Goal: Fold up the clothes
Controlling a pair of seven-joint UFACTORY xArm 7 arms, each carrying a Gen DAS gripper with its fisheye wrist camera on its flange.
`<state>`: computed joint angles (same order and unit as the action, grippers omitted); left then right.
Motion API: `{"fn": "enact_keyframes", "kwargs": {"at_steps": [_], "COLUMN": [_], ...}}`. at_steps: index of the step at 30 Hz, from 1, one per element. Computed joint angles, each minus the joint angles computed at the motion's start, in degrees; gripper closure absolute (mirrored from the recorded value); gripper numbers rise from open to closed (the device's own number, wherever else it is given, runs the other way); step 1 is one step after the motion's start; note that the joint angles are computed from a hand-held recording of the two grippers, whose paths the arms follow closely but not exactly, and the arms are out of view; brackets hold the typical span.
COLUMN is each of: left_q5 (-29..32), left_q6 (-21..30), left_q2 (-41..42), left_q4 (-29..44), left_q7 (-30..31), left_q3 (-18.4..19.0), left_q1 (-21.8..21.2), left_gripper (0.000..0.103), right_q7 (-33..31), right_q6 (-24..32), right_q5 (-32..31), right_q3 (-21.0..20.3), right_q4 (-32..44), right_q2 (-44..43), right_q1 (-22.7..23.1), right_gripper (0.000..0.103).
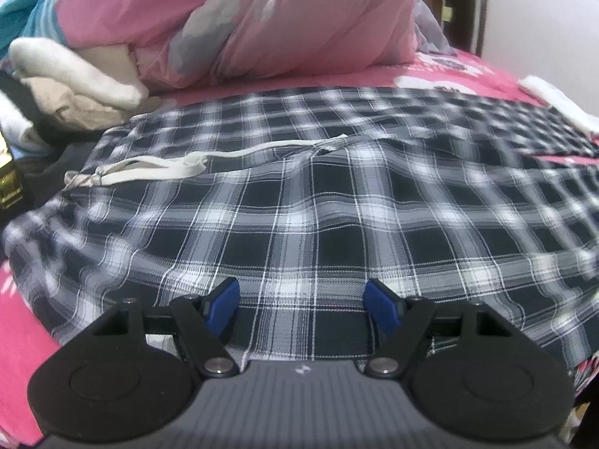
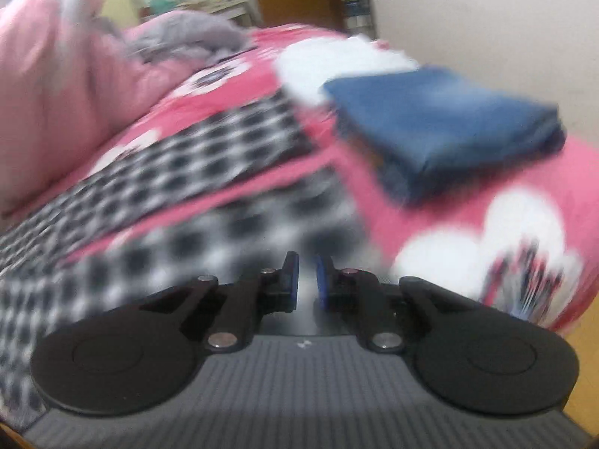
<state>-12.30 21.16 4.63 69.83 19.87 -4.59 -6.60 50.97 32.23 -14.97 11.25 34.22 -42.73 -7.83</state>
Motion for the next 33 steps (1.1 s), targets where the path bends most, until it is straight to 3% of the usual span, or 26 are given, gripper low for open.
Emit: {"fn": "enact_keyframes", "kwargs": {"at_steps": [2,4,6,10,13,16,20,22,24,28,31,33], "left_q5": [-0.9,-1.6,-1.8,-2.2,-1.5,-1.7,-0.5,1.0,2.6,0.5,-1.3,-3.0], "left_q6": [-0.1,-0.1,-0.1,0.1,-0.5,-1.0,-1.9,-2.2,-3.3,-7.7,-9.2,-9.4], "left_q2": [-0.8,-1.9,-3.1,-5.0,-6.6,-8.2,-9.8,-10.3,-10.9,-10.3,-7.0,-4.2], "left_q4": [-1.1,-2.3,-3.5,-5.4,-7.0,-8.5,-10.4,-11.0,-11.7,-10.9,-7.5,-5.4], "left_q7": [-0.5,0.1,0.6,-0.3,-1.7,-2.5,-5.7,-8.5,-11.5,-11.7,-9.9,-9.1], "left_q3": [0.0,0.1,0.3,1.0,1.3,2.0,2.9,3.4,3.8,5.3,5.5,5.3], "left_q1": [0.1,0.2,0.2,0.2,0.1,0.2,1.1,2.1,3.2,3.9,3.9,4.3], "left_gripper": [0.028,0.028,0.028,0.028,0.028,0.028,0.028,0.028,0.029,0.029,0.029,0.029], "right_q7": [2.9,9.0,15.3,22.4,22.7,21.6,17.5,14.7,12.7,16.4,20.0,19.7], "right_q6": [2.1,10.1,17.5,17.6,9.7,-1.7,-10.9,-10.3,-6.3,-5.3,-8.0,-4.4], "right_q5": [2.0,1.0,1.0,-1.2,-2.2,-5.1,-6.8,-6.5,-6.4,-15.4,-23.1,-27.8], "right_q3": [1.0,4.9,7.2,10.0,13.8,15.7,14.2,13.1,12.8,14.0,13.6,13.6], "right_q4": [-4.3,-7.3,-8.2,-6.0,-0.1,6.7,15.4,19.9,23.8,29.1,33.2,36.7], "right_q2": [-3.7,-8.5,-13.9,-18.1,-9.8,3.1,19.6,26.6,31.3,36.4,41.0,44.3], "right_q1": [1.2,-1.5,-1.9,2.8,2.7,3.1,7.2,11.0,13.9,16.1,17.9,20.4], "right_gripper": [0.095,0.097,0.091,0.091,0.091,0.091,0.091,0.091,0.091,0.091,0.091,0.09]}}
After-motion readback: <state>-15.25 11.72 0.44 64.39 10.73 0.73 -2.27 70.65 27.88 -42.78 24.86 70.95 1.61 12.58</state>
